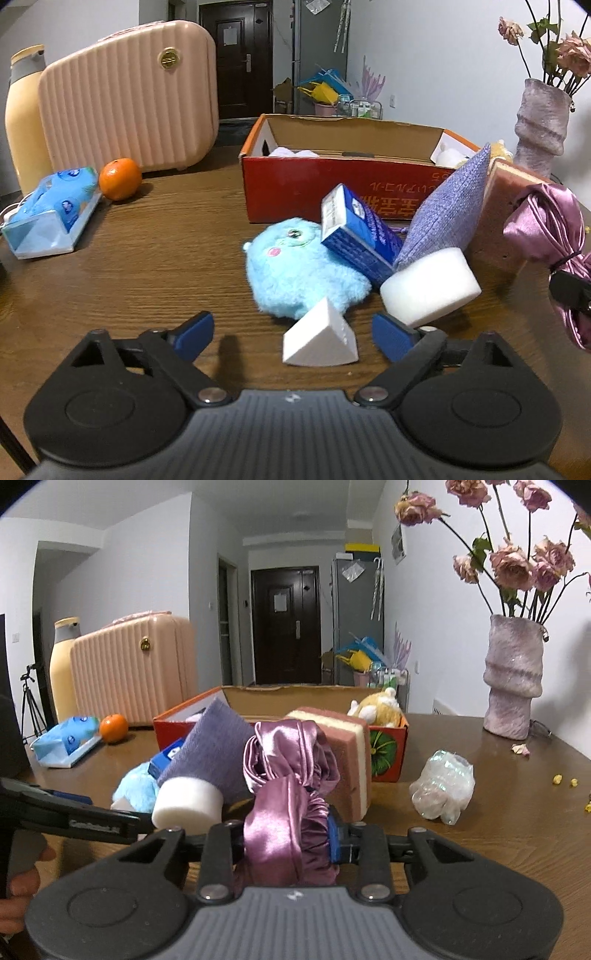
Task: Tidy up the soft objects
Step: 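Lift the scrunchie with the right tool while the left tool grasps the white triangular sponge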
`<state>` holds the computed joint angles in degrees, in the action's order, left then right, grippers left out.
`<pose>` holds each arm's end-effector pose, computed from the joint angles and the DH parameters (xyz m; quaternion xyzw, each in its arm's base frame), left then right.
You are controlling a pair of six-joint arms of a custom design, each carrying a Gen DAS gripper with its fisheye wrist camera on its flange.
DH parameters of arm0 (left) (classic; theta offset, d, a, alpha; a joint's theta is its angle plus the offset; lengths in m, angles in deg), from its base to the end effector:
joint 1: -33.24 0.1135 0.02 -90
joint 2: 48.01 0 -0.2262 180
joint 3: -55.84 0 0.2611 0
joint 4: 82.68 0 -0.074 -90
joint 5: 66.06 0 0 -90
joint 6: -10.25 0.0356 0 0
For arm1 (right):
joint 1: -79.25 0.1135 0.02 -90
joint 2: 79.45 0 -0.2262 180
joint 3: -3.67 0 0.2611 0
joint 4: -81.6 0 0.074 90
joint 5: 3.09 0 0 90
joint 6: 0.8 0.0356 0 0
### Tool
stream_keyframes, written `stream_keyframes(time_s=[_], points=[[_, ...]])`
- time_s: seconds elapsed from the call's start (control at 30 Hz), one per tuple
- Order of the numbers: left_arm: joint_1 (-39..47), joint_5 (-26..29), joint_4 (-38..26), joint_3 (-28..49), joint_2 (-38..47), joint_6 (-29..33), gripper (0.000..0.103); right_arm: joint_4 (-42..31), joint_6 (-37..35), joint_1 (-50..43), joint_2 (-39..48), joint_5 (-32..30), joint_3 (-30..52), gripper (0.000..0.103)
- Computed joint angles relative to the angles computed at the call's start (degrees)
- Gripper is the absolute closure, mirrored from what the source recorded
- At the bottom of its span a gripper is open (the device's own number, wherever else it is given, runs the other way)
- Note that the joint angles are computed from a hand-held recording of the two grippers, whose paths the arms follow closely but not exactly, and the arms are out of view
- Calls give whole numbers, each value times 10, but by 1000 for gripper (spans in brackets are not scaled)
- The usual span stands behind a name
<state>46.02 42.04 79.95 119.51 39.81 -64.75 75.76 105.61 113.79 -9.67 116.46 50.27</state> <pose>0.3246 0.0623 0.1612 0.0820 0.8991 -0.0419 0.4280 0.2354 0.1407 0.1721 -0.0035 0.8432 0.0126 0.5374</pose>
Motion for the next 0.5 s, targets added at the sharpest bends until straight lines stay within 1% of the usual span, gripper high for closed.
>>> stream_keyframes(time_s=[0.07,0.2,0.27,0.43,0.5], points=[[0,4,-2,5,5,-1,19,6,-2,5,2,9,-1,72],[6,8,-2,8,8,-10,20,26,-9,12,-2,25,-11,72],[7,13,-6,13,11,-9,22,41,-16,18,-8,41,-19,72],[8,22,-22,25,22,-6,41,53,-19,22,-19,66,-27,72],[12,33,-30,32,27,-7,56,56,-20,23,-22,75,-29,72]])
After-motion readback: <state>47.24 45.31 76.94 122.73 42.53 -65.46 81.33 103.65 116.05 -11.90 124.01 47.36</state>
